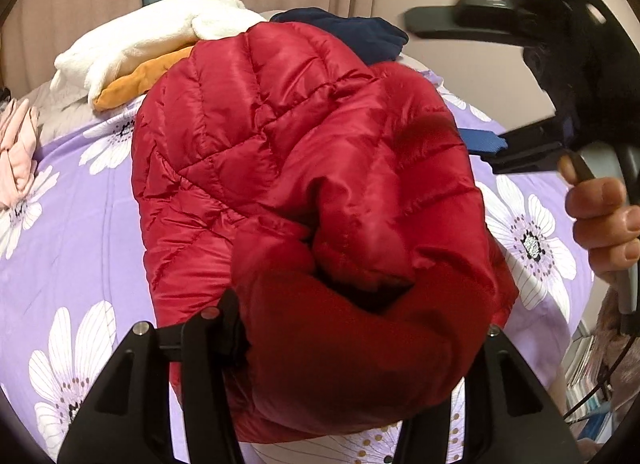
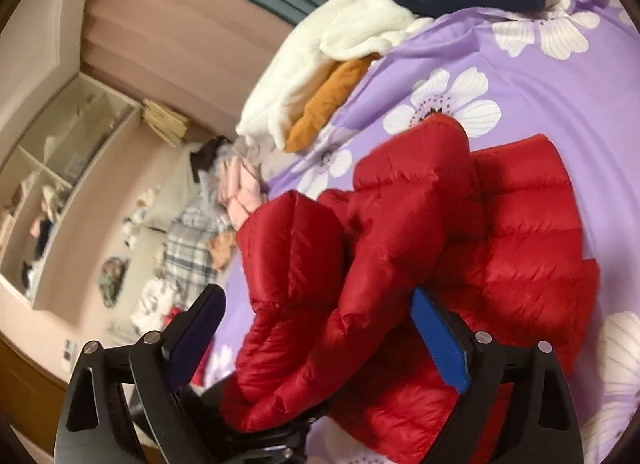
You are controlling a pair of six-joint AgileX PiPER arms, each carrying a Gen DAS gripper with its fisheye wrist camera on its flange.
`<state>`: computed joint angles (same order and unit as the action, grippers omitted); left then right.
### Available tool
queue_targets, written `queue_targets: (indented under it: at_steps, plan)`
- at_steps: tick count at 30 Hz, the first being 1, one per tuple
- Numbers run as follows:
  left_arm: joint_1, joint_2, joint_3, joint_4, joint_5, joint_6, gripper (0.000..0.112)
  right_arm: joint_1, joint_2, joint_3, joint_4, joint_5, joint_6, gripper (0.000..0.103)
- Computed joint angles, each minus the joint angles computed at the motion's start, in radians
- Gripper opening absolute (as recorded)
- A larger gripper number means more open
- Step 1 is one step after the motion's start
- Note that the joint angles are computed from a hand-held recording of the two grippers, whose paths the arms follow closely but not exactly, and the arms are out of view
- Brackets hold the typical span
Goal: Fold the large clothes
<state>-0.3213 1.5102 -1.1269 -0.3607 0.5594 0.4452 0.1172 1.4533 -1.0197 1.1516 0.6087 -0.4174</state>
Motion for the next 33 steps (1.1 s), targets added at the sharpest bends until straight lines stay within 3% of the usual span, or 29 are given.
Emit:
queue_targets:
  at_steps: [7,8,9,12,13,15,20,25,30,33]
  plan:
    - [-0.016,-0.006,0.011,0.028,-0.012,-0.002,0.051,0.114,0.167,-0.293,-0.446,0.089,0.356,0.093]
    - [-0.014,-0.006,0.01,0.023,-0.01,0.004,0.053,0.119,0.184,-0.317,-0.478,0.099,0.378,0.086]
    - [-0.015,-0.008,0.012,0.022,-0.009,0.003,0.054,0.128,0.202,-0.342,-0.519,0.11,0.403,0.072]
    - [-0.013,-0.004,0.011,0.024,-0.007,-0.001,0.055,0.148,0.21,-0.355,-0.619,0.101,0.446,0.043]
    - [-0.013,-0.006,0.012,0.021,-0.008,0.0,0.055,0.155,0.2,-0.345,-0.647,0.09,0.458,0.04]
    - [-0.017,-0.011,0.016,0.019,-0.009,-0.003,0.056,0.162,0.178,-0.317,-0.671,0.059,0.458,0.03]
    - [0.002,-0.049,0.018,-0.041,0.025,0.03,0.056,0.167,0.119,-0.24,-0.69,-0.026,0.488,0.023]
    - [0.084,-0.135,0.024,-0.232,0.148,0.171,0.057,0.126,0.045,-0.138,-0.595,-0.095,0.442,0.022]
    - [0.22,-0.153,-0.005,-0.493,0.311,0.326,0.059,0.058,0.002,-0.063,-0.475,-0.11,0.377,0.022]
    - [0.267,-0.159,-0.006,-0.574,0.324,0.355,0.058,0.029,-0.015,-0.022,-0.467,-0.12,0.378,0.022]
